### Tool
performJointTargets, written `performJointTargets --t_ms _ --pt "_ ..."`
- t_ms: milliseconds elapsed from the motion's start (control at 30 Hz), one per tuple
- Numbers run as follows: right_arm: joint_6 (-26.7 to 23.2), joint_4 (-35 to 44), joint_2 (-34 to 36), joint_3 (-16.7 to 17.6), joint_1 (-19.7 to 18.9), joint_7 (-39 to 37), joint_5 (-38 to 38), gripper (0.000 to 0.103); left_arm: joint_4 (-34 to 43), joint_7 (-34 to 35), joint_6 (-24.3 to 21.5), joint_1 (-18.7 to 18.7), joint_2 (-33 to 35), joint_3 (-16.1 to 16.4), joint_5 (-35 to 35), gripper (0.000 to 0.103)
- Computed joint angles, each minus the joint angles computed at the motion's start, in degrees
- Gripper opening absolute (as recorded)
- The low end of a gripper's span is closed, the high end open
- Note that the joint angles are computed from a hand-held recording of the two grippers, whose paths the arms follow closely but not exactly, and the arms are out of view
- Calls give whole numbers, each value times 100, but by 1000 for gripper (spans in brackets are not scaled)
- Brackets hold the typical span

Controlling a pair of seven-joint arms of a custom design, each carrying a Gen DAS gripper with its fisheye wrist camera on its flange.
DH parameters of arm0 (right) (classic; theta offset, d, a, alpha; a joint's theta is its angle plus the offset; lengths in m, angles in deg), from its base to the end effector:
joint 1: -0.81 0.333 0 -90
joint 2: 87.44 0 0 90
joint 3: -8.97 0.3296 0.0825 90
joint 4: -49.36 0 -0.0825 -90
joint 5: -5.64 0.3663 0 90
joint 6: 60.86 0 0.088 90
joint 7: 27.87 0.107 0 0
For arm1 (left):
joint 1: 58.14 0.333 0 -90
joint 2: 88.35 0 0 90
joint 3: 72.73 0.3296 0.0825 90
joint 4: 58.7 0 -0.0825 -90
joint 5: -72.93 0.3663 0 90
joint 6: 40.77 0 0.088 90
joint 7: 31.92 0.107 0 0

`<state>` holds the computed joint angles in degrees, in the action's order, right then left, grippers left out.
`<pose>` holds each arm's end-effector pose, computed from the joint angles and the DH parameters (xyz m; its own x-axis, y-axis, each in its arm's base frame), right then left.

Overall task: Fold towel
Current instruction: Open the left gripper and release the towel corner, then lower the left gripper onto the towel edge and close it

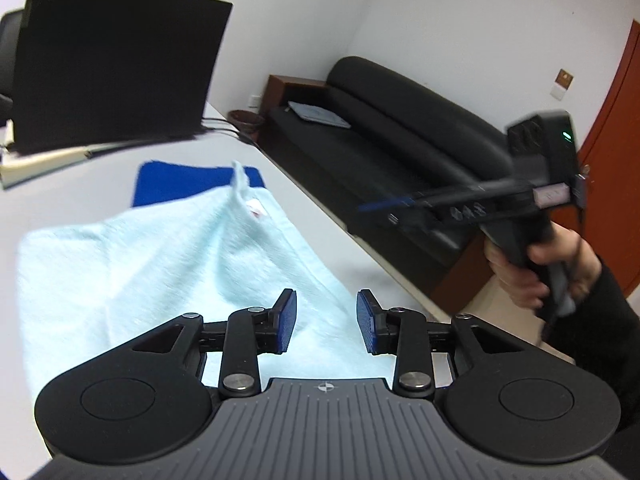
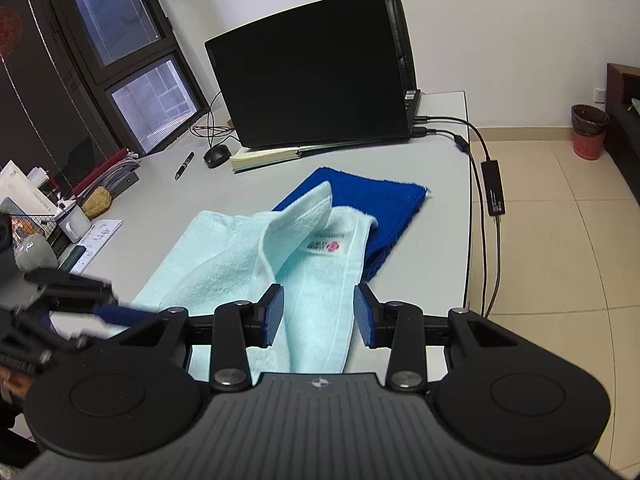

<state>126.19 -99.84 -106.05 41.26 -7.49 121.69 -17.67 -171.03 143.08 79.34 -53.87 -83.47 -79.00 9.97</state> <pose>0.3858 0.2309 0.4741 0.0377 -0.9344 -0.3542 -0.6502 0.2462 -0.7188 0.5772 -0.0617 0.4820 -0.8511 -0.4532 0.2651 -0.4671 0.4231 -0.7764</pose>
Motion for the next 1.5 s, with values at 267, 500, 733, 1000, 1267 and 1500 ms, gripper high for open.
performJointTargets --t_ms 267,500,733,1000,1267,1500 --pt "-82 -444 -574 452 3 570 157 40 317 -66 744 -247 168 -191 100 42" --pt "-25 -718 -825 766 98 1043 215 40 370 -139 1050 -308 117 -223 420 45" --pt "-284 -779 -878 809 367 1378 115 40 720 -462 1559 -480 323 -299 1108 47" --pt "-493 -687 -996 1304 110 2071 -250 40 1451 -1314 1773 -617 921 -490 1923 47" --pt "-912 -448 -1119 1779 -280 2793 -802 39 1604 -1680 2509 -892 1332 -747 2647 47" --pt "-972 -351 -1026 1719 -292 3151 -1337 39 1959 -2388 2812 -1111 1773 -785 3290 47"
